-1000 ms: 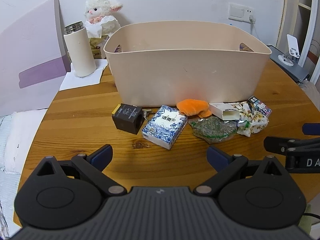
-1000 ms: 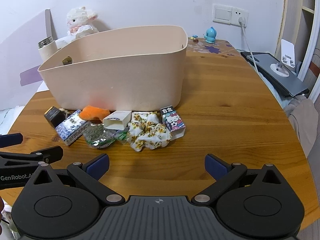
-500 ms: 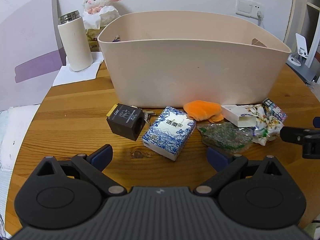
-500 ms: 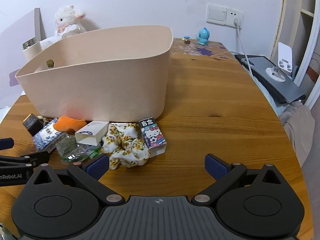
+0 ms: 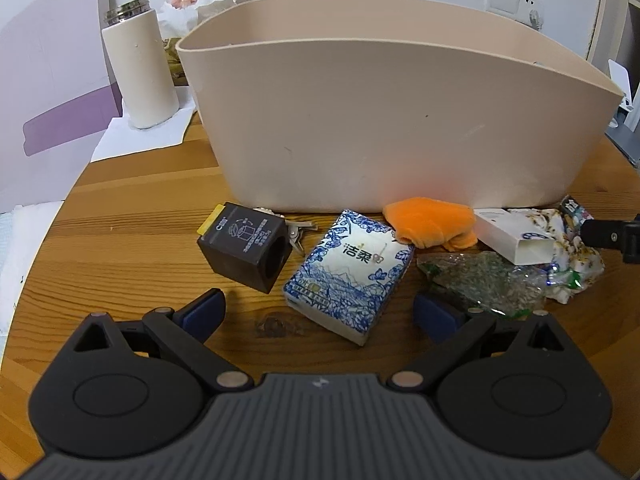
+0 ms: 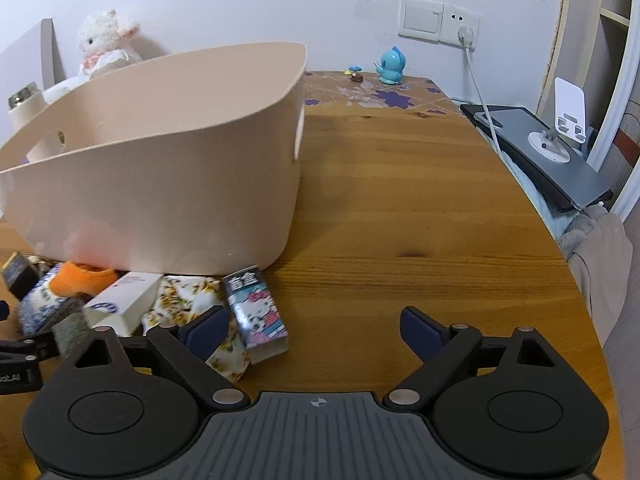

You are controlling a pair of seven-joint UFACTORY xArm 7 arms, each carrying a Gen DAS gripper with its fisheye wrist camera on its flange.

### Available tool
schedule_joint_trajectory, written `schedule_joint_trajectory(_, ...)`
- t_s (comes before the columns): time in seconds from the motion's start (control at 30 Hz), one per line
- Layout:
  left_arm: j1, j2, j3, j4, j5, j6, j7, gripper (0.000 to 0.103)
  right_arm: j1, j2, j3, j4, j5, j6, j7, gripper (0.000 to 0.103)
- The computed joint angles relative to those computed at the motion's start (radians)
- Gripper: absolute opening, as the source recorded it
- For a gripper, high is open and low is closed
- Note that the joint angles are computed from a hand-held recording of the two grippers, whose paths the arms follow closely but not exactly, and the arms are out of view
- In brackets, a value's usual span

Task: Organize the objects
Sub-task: 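Grasp the blue-white tissue pack with the left gripper while the right grasps the Hello Kitty box, then lift both items over the basket and open both grippers to drop them in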

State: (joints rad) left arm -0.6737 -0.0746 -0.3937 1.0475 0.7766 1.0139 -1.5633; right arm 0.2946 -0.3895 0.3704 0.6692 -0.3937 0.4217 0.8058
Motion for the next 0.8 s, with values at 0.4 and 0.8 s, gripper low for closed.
schedule_joint_trajectory(0.4, 0.011, 0.0, 0.007, -0.019, 0.054, -0.073, -0.029, 0.087, 0.025, 0.081, -0.045, 0.038, 0.0, -0.03, -0.096, 0.066)
schedule_joint_trajectory(0.8, 0.011, -0.035, -0.015, -0.044, 0.05, -0.096, -0.011, 0.05, 0.059, 0.038, -0.034, 0.002, 0.05, -0.048, -0.152, 0.021)
